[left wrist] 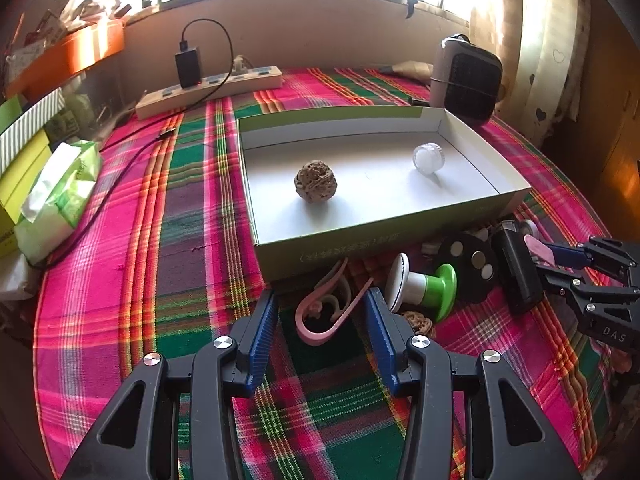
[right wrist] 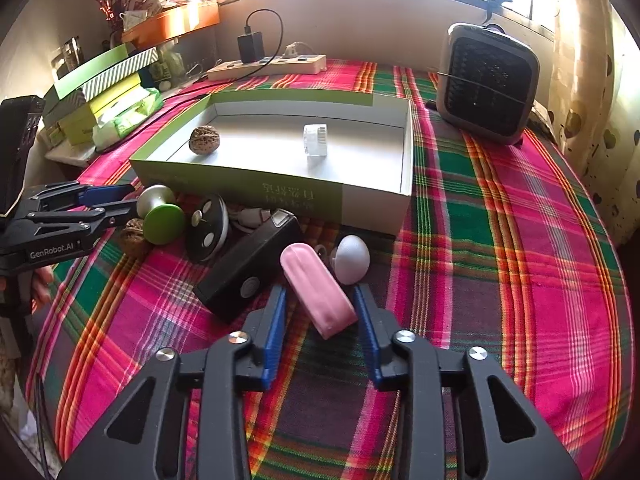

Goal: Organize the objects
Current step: 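Grip the pink hook clip with the left tool while the right grips the pink case, then lift and carry the pink clip and pink case over the white tray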

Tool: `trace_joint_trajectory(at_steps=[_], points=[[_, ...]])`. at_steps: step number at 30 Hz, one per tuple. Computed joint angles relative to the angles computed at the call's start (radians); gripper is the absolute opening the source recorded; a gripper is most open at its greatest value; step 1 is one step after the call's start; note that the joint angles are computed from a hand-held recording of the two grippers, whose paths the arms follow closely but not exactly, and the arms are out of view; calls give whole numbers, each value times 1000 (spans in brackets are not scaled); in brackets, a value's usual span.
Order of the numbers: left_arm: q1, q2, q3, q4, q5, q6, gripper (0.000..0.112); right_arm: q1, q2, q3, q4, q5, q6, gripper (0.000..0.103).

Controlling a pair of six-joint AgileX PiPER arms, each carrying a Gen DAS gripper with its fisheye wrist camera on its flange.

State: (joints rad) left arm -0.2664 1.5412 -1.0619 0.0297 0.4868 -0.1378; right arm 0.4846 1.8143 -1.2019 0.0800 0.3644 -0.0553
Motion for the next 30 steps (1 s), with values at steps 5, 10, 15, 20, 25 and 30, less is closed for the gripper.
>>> trace_joint_trajectory(at_steps=[5,10,15,20,25,30], points=[[17,6,2,-56,-3,27,43,0,0,-1,6,1,-5,21],[10,6,1,-26,2,-8,40,6,-2,2,7,-1,-11,19],[-17,7,3,93,5,-117,31,3,-3,4,29,-2,-27,19],[-14,6,5,90,3,-115,26,3,-2,4,33,-2,-26,19],[-27,-5,17,97,1,-121,21,2,-3,6,36,-3,-25,19],[-36,-6,19,104,-1,-124,20,2,-4,6,32,-3,-21,19]])
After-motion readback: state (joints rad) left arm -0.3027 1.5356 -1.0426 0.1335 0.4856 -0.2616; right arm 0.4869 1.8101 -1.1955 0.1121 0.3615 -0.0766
